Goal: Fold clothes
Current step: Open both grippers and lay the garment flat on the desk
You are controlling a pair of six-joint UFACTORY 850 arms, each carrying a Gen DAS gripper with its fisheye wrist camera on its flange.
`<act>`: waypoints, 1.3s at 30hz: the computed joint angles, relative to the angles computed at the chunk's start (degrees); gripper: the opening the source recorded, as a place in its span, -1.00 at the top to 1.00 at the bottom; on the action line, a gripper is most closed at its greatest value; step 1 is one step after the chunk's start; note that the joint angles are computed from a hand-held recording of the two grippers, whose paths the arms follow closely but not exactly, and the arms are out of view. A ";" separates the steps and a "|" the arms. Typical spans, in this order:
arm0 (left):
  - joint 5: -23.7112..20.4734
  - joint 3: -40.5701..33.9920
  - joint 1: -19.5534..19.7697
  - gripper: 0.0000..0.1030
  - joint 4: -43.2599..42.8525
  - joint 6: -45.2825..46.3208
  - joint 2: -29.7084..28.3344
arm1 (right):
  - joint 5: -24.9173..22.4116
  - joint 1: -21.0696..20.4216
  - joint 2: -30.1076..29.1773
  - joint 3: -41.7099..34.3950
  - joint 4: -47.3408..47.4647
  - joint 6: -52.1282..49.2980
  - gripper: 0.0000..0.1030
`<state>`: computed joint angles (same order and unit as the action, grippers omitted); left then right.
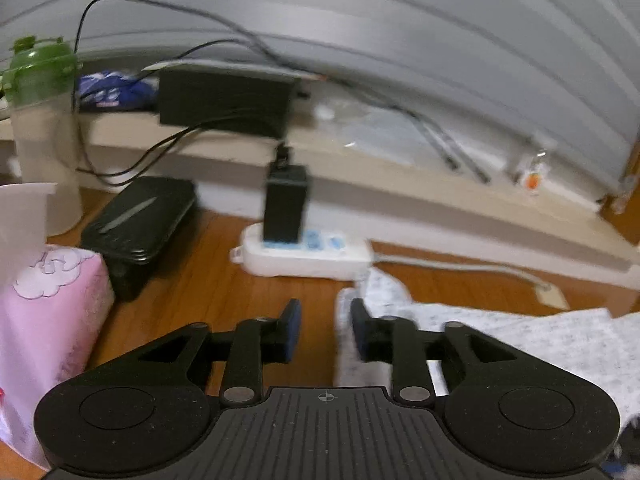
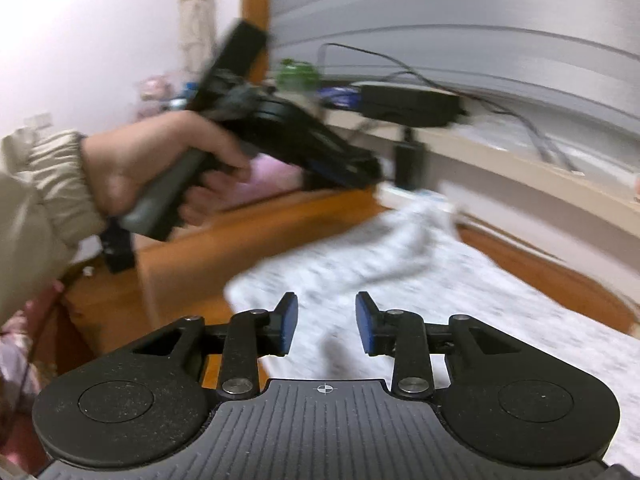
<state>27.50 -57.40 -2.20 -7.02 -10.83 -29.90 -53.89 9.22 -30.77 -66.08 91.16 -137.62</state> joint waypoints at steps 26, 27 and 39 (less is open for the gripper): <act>4.28 -1.51 -5.62 0.14 -21.13 20.96 -2.25 | 12.51 -9.99 -7.49 -4.55 8.52 -6.55 0.25; 4.13 -0.95 -6.02 0.12 -19.86 20.70 -1.88 | 12.57 -10.24 -7.21 -4.25 8.68 -7.10 0.25; 2.14 -9.01 -13.54 -0.46 -12.56 20.11 -7.17 | 8.41 -19.42 -5.36 -2.91 2.02 -2.91 0.26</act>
<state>29.64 -66.40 -15.74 -19.58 9.28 -37.07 -45.47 -10.20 -36.13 -69.00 93.18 -140.53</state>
